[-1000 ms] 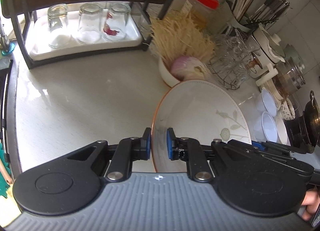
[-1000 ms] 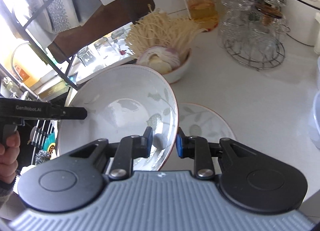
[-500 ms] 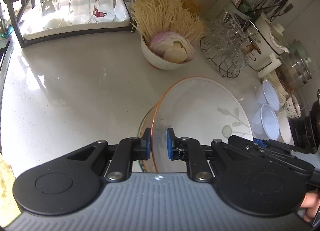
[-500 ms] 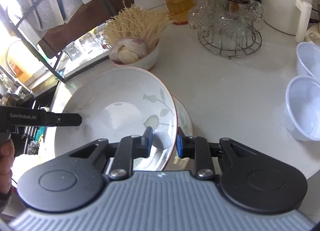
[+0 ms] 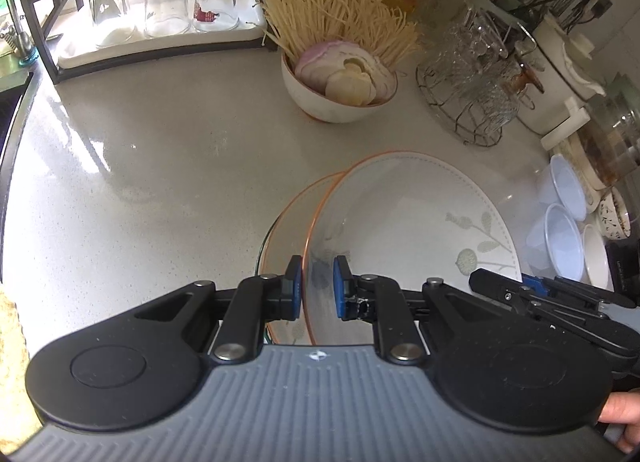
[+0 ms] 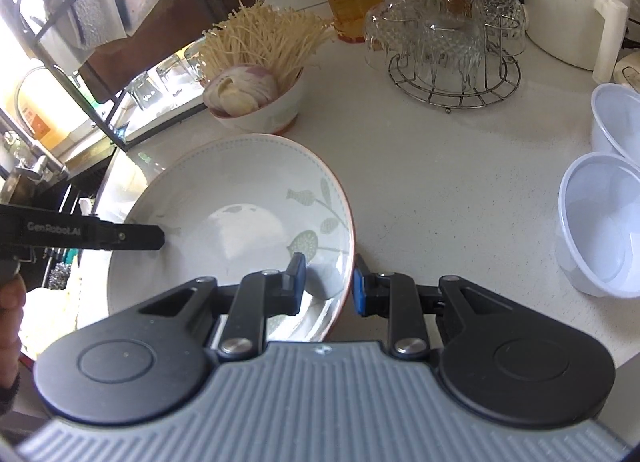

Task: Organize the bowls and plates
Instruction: 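Lower the held plate onto the plate stack and open the left tool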

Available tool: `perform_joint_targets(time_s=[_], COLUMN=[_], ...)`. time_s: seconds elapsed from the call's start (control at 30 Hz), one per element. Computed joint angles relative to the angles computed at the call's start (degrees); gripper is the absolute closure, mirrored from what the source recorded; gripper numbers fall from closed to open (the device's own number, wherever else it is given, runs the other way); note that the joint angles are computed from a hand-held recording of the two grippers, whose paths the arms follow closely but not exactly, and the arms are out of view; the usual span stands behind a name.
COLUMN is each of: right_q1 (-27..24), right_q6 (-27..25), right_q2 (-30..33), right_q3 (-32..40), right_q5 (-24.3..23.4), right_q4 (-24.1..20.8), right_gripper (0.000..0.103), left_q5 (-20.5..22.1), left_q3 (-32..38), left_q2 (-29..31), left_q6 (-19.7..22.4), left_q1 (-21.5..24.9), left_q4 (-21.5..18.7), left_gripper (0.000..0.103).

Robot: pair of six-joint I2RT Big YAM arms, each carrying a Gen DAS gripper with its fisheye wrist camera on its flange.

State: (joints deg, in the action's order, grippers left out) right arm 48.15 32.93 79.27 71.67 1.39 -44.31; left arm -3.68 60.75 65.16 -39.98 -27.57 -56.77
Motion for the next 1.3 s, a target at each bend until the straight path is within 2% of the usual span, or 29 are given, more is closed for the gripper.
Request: perform_joint_targets(time_s=[0.23, 0.43, 0.7, 1.03, 1.13, 1.3], right_q1=[-0.59, 0.04, -0.42, -0.67, -0.53, -0.39], right_q6=[-0.69, -2.02, -2.56, -1.11, -1.34, -0.73], right_q2=[0.63, 0.91, 2.88, 4.40, 4.56, 4.53], right_q3=[-0.28, -0.24, 1.43, 2.75, 3.10, 3.05], right_q5=[-1.37, 0.54, -2.18, -3.40, -3.05, -2.81], right_q4=[-0.27, -0.07, -1.26, -2.09, -2.65, -2.76], right_gripper=[0.076, 0.076, 0.076, 0.075, 0.075, 0.076], left_q5=[-1.61, -2.67, -3.67, -1.27, 0.71, 0.90], left_q3=[0.70, -0.23, -1.93, -3.19, -3.45, -3.16], left_q2=[1.88, 2.04, 0.94, -0.69, -1.39, -2.27], left_q6=[-0.59, -2.42, -3.34, -3.99, -4.85, -5.04], left_q1=[-1.36, -2.39, -2.22, -0.55, 0.36, 1.18], left_q4=[-1.65, -1.10, -0.86, 0.55, 0.89, -0.34], left_gripper=[0.085, 0.084, 0.084, 0.084, 0.077, 0.077])
